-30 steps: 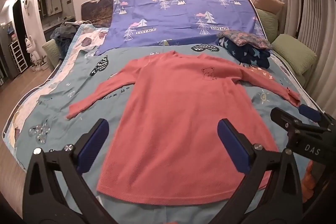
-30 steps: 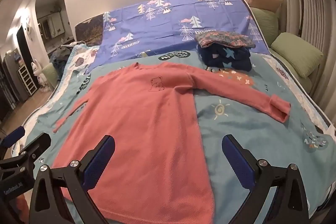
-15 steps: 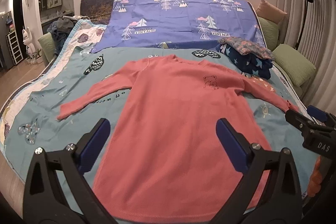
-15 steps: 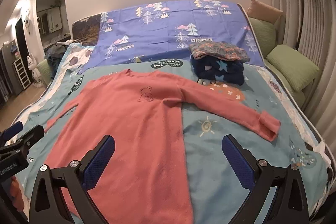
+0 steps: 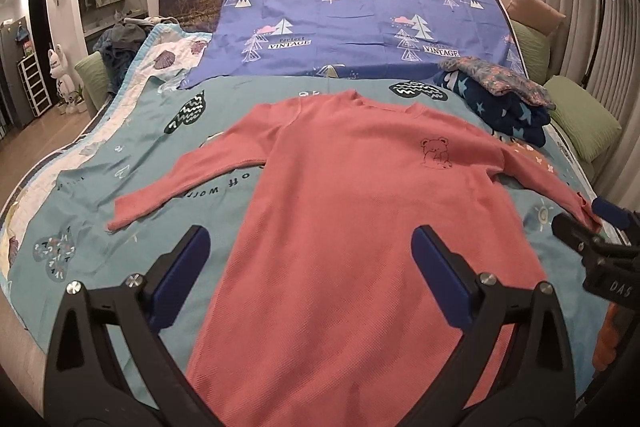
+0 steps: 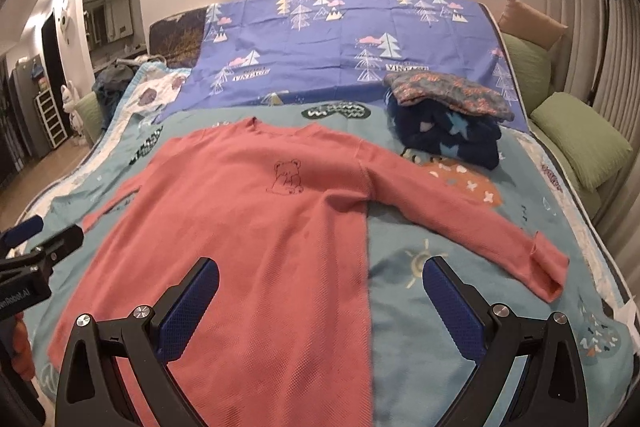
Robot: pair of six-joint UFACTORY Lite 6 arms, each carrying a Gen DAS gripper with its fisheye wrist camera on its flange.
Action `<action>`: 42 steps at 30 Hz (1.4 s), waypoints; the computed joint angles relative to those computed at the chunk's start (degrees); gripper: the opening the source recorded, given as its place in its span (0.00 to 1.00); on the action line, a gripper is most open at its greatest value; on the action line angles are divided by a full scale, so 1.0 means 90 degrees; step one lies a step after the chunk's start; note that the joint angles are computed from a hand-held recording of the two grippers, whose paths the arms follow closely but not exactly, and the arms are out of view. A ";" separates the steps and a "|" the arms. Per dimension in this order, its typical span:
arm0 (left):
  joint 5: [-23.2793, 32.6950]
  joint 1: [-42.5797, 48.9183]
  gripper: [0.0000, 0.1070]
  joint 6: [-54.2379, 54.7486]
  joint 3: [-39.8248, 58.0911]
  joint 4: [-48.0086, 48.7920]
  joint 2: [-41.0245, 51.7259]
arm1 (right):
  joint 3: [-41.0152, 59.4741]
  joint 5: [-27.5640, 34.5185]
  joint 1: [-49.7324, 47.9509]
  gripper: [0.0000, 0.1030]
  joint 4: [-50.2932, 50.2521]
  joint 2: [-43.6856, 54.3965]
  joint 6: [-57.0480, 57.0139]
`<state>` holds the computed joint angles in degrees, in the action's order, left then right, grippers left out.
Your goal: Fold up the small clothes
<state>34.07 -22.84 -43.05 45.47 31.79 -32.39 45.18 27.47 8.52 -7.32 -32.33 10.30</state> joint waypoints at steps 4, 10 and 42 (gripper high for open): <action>-0.0043 0.0019 0.94 0.0284 0.0028 -0.0246 0.0228 | -0.0062 -0.0094 -0.0086 1.00 0.0275 0.0274 -0.0204; -0.0061 -0.0093 0.94 0.0212 0.0045 -0.0124 0.0349 | -0.0108 -0.0162 -0.0054 1.00 0.0236 0.0544 0.0014; -0.0173 -0.0110 0.94 0.0376 -0.0131 -0.0371 0.0410 | -0.0321 -0.0148 0.0348 1.00 -0.0370 0.0666 0.0928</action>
